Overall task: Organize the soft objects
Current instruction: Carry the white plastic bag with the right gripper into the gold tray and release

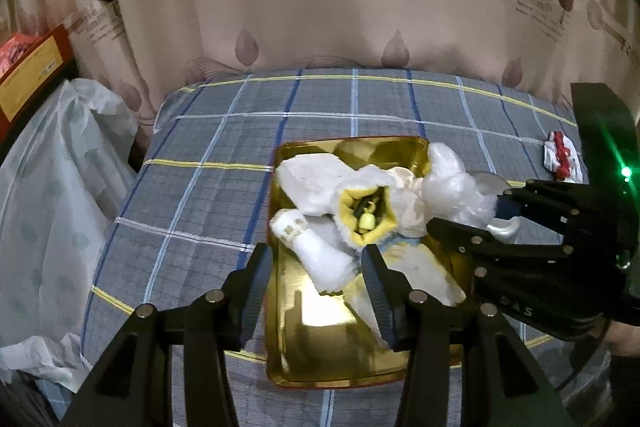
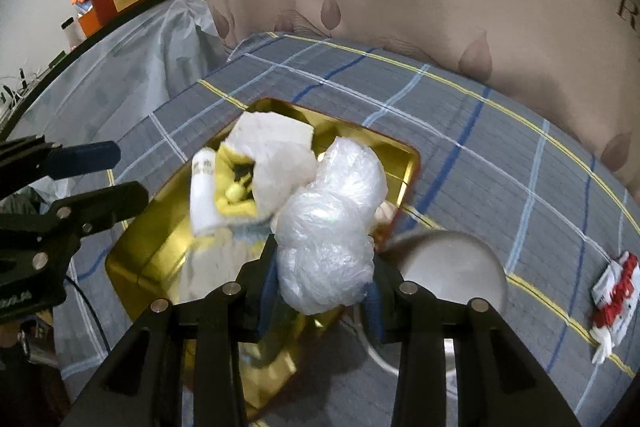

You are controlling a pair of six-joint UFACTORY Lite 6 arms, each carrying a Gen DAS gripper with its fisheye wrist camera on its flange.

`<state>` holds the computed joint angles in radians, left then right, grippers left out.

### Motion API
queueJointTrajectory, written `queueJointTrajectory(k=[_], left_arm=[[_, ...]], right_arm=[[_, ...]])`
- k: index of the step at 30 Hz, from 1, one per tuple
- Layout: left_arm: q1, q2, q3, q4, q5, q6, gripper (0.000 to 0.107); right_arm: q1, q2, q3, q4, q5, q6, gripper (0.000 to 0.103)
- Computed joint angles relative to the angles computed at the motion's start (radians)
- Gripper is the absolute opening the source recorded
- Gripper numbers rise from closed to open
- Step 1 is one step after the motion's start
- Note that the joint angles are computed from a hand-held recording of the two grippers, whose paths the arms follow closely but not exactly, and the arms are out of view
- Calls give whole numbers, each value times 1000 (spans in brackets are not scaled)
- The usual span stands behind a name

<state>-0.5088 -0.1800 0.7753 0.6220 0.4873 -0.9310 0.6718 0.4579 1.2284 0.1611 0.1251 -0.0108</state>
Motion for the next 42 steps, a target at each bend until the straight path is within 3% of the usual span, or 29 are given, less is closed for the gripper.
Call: queueJointTrajectory(k=[9,12,14,20,29,32,37,42], left_arm=[[93,-31,-26,-119,-42,116,48],[101,-29,-28,-131,-46,128,48],[104,-29,-28,-136,-46,135,48],[102,-26,-28,-138,-47,136,48],[67,0,-17,-114,-41,106,48],[43,23,-4,-87,-29,71,48],[2,34,6,-44,-14,24,48],[-14,57,17,-56,-21,24,48]], right_arm=[[22,124,167,-110,40,104,37],[28,144,195,-171,46,166,53],[28,137,183,-195,33,193,56],[15,75,108,97,-11,-92,63],[-30,-187,-162,293,-15,-284,65],[-95,-328,-284,219,11,-229,66],[-310,-514,-412,226,99,-344,69],[-582,-536,-404,288,165,-527,70]])
